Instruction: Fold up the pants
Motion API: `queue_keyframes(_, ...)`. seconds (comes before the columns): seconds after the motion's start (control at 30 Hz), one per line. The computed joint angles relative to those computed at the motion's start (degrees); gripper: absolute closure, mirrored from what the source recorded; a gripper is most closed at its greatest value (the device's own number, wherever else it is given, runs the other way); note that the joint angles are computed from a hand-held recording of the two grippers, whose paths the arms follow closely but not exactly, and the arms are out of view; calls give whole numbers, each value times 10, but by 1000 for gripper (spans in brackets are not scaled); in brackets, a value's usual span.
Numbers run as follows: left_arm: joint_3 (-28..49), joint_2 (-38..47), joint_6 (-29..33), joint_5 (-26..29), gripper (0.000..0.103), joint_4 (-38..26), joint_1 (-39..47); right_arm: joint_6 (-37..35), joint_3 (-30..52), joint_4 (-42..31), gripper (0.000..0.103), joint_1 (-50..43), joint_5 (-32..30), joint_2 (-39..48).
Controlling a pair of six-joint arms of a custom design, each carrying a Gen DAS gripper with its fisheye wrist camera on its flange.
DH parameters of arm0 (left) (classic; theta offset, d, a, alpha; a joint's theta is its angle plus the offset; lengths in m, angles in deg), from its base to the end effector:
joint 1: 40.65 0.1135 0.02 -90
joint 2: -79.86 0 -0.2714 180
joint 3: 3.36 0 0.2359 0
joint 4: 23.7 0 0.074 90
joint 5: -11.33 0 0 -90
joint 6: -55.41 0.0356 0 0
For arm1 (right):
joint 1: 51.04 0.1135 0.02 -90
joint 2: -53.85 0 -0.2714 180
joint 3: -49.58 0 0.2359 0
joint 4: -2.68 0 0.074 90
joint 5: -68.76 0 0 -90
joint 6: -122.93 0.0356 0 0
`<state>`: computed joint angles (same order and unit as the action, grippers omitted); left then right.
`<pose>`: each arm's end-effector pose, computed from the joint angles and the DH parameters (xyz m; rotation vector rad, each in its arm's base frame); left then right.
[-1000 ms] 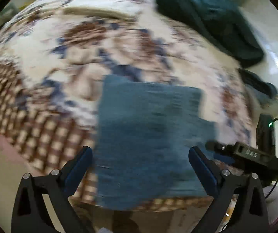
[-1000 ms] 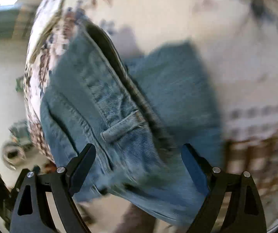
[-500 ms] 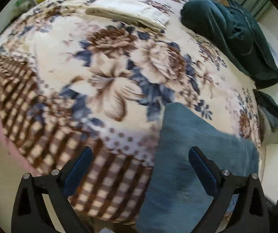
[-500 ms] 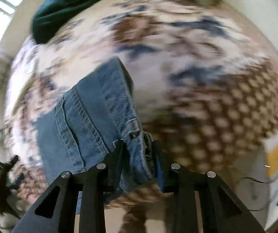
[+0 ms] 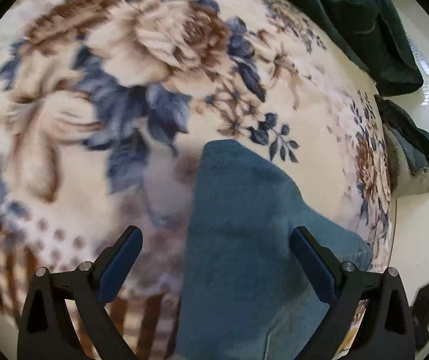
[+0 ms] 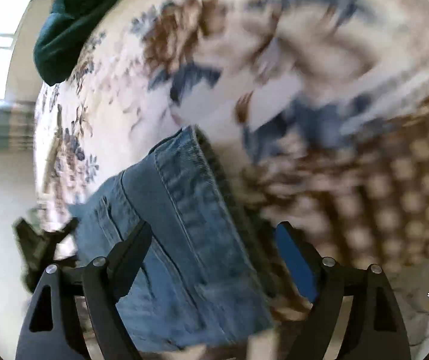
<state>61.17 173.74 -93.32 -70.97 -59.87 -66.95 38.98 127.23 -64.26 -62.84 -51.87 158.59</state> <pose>0.2572 -0.1324 0.1692 -0.7594 2.7609 -0.5618 0.2893 -0.0419 0.1642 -0.4922 -2.9484 -0.8228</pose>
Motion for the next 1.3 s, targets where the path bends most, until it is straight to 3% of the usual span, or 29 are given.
queue_keyframes(0.03, 1, 14, 1, 7, 2, 11, 7, 4, 22, 1, 16, -7, -28, 40)
queue_keyframes(0.07, -7, 23, 5, 23, 11, 38, 14, 18, 29, 10, 16, -5, -51, 74)
queue_keyframes(0.1, -19, 31, 7, 41, 38, 74, 24, 25, 28, 23, 23, 1, -42, 80)
queue_keyframes(0.13, -23, 36, 10, 48, 44, 90, 26, 34, 15, 50, 35, 8, -25, 66)
queue_keyframes(0.17, -17, 44, 19, 39, 46, 83, 24, 27, 10, 62, 72, 16, -5, 55)
queue_keyframes(0.2, -23, 43, 21, 38, 48, 92, 25, 10, 1, 68, 97, 26, 19, 38)
queue_keyframes(0.23, -40, 40, 21, 40, 50, 109, 30, 8, -6, 78, 95, 38, 80, 16)
queue_keyframes(0.37, -95, 48, 3, 93, 50, 200, 65, -32, 30, 28, 94, 42, 79, 34)
queue_keyframes(0.43, -78, 44, 9, 94, 48, 171, 62, -43, 51, -13, 85, 41, 73, 28)
queue_keyframes(0.47, -65, 39, 13, 100, 47, 149, 62, -45, 53, -31, 66, 33, 67, 16)
queue_keyframes(0.5, -54, 28, 18, 108, 46, 119, 62, -50, 47, -40, 32, 21, 62, -3)
queue_keyframes(0.53, -56, 2, 14, 101, 43, 103, 59, -51, 29, -44, 17, 8, 53, -36)
queue_keyframes(0.57, -61, -18, 11, 93, 27, 97, 55, -54, 9, -50, 5, -9, 42, -73)
queue_keyframes(0.6, -69, -48, 4, 83, 9, 87, 47, -53, -7, -57, 5, -23, 36, -99)
queue_keyframes(0.63, -75, -68, -4, 79, 5, 82, 40, -41, -37, -60, 5, -39, 32, -130)
queue_keyframes(0.8, -123, -128, -85, 56, 3, 94, -40, -73, -158, -72, 5, -113, -51, -171)
queue_keyframes(0.87, -129, -105, -98, 53, 3, 100, -62, -60, -216, -16, 5, -76, -93, -148)
queue_keyframes(0.97, -159, -73, -131, 59, 3, 152, -81, 26, -275, 131, 5, 5, -138, -114)
queue_keyframes(1.1, -176, -63, -128, 54, 1, 187, -86, 149, -303, 303, 4, 84, -127, -57)
queue_keyframes(1.17, -181, -55, -125, 58, 0, 201, -83, 198, -306, 339, 6, 94, -137, -60)
queue_keyframes(1.27, -191, -51, -126, 65, 0, 223, -76, 206, -318, 342, 20, 92, -168, -149)
queue_keyframes(1.3, -199, -54, -127, 68, 0, 229, -73, 206, -319, 346, 20, 95, -170, -162)
